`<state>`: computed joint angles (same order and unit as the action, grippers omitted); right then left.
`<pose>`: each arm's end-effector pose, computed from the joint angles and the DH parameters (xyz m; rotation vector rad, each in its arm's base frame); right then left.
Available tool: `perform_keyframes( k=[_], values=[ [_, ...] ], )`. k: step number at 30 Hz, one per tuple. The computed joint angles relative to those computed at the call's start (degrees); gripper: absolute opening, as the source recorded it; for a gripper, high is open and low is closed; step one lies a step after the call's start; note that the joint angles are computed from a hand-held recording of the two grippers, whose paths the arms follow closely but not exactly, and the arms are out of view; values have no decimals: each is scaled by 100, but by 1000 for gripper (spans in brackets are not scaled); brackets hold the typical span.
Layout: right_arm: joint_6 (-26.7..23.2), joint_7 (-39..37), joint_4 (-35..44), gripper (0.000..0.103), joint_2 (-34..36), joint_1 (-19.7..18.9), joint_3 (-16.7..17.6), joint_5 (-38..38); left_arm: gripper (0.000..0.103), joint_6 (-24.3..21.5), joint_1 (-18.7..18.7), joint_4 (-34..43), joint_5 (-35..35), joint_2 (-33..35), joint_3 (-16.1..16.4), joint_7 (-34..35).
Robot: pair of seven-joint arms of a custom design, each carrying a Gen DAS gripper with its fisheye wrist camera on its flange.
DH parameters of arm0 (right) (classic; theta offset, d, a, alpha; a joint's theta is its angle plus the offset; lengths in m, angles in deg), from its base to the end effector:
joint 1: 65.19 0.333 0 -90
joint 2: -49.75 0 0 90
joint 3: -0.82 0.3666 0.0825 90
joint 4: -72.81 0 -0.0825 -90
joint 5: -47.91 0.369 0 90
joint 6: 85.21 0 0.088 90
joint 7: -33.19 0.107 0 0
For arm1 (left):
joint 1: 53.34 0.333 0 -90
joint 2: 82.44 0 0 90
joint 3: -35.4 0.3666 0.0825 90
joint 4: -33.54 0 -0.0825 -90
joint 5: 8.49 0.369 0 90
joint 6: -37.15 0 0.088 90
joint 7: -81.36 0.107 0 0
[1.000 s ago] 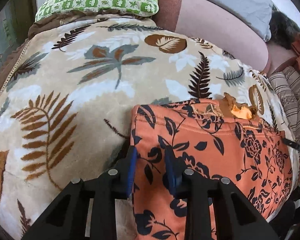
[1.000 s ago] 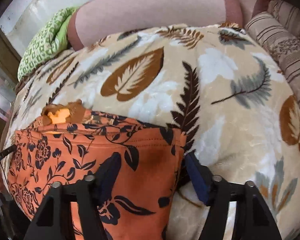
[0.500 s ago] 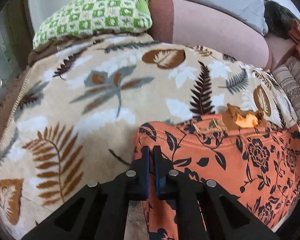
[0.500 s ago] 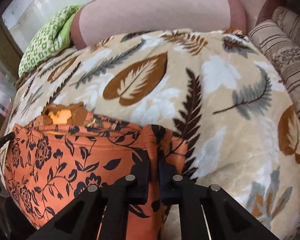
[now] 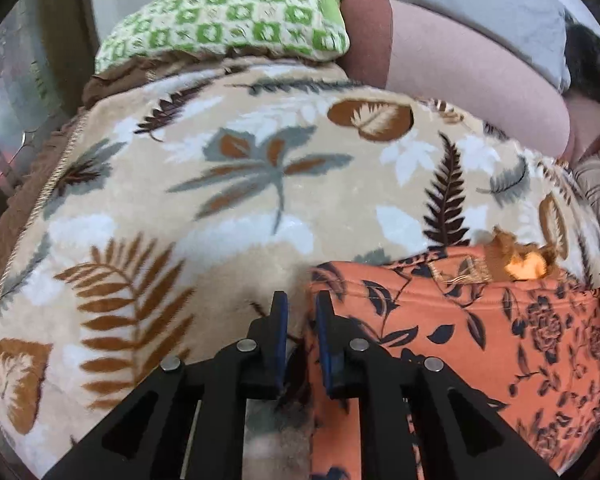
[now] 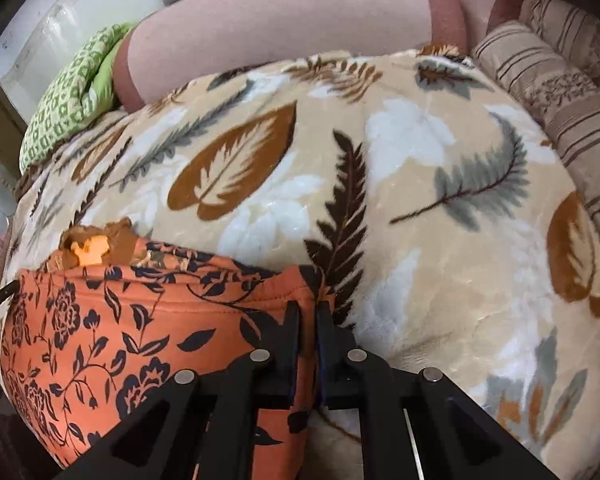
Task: Fold small clothes
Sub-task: 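Grasp the folded edge with both tools and fold it toward the collar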
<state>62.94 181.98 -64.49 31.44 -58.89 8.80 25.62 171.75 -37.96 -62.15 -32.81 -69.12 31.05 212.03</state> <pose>0.4377 0.1249 0.5467 -1.3614 2.2761 -0.5413 0.6541 0.1271 0.5717 -1.6637 2.2078 -0.7144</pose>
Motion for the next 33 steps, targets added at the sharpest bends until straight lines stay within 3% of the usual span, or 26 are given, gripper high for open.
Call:
perform_keyframes(
  k=[2, 4, 6, 7, 11, 14, 15, 17, 20, 23, 25, 27, 30, 32, 33],
  values=[
    [-149, 536, -43, 10, -369, -185, 265, -410, 19, -67, 183, -197, -451, -322, -54, 523],
    [-2, 435, -148, 10, -663, 25, 216, -224, 25, -156, 289, -495, -942, -694, -12, 1218],
    [280, 97, -287, 10, -862, 412, 79, 265, 39, -515, 334, -882, -1458, -1134, 139, 1996],
    [591, -245, -413, 10, -927, 784, -67, 757, 41, -673, 304, -1032, -1547, -1282, 232, 2225],
    [1075, -994, -664, 10, -757, 1515, -337, 1851, 41, -931, 126, -1599, -1129, -1568, 522, 2513],
    [538, -988, -665, 10, -476, 1151, -129, 1952, 41, -433, 17, -1784, -16, -1294, 529, 2131],
    [397, -782, -730, 10, -446, 926, -56, 1836, 49, -489, 39, -1687, -17, -1165, 571, 2138],
    [792, -805, -985, 10, -554, 952, -225, 2228, 49, -982, 156, -1293, -232, -1001, 628, 1918],
    [338, -427, -833, 11, -891, 515, 226, 1794, 48, -737, 232, -1338, -451, -1223, 628, 2212],
    [511, -440, -913, 12, -1202, 734, 228, 1851, 48, -1008, 278, -1377, -816, -1459, 701, 2488],
    [944, -590, -1103, 12, -1352, 1143, 101, 2228, 49, -1072, 250, -1534, -1029, -1608, 753, 2751],
    [1298, -943, -1252, 16, -1246, 1606, -138, 2631, 57, -1004, 182, -1769, -1146, -1752, 769, 2950],
    [718, -636, -1356, 22, -1060, 1247, -9, 2562, 57, -410, 59, -2096, -156, -1668, 619, 2222],
    [1057, -511, -1585, 21, -1229, 1243, -122, 3094, 57, -178, 24, -2159, 456, -1583, 597, 1773],
    [908, -365, -1487, 21, -1341, 1004, 67, 2870, 57, -159, 28, -2150, 365, -1617, 639, 1747]
  ],
)
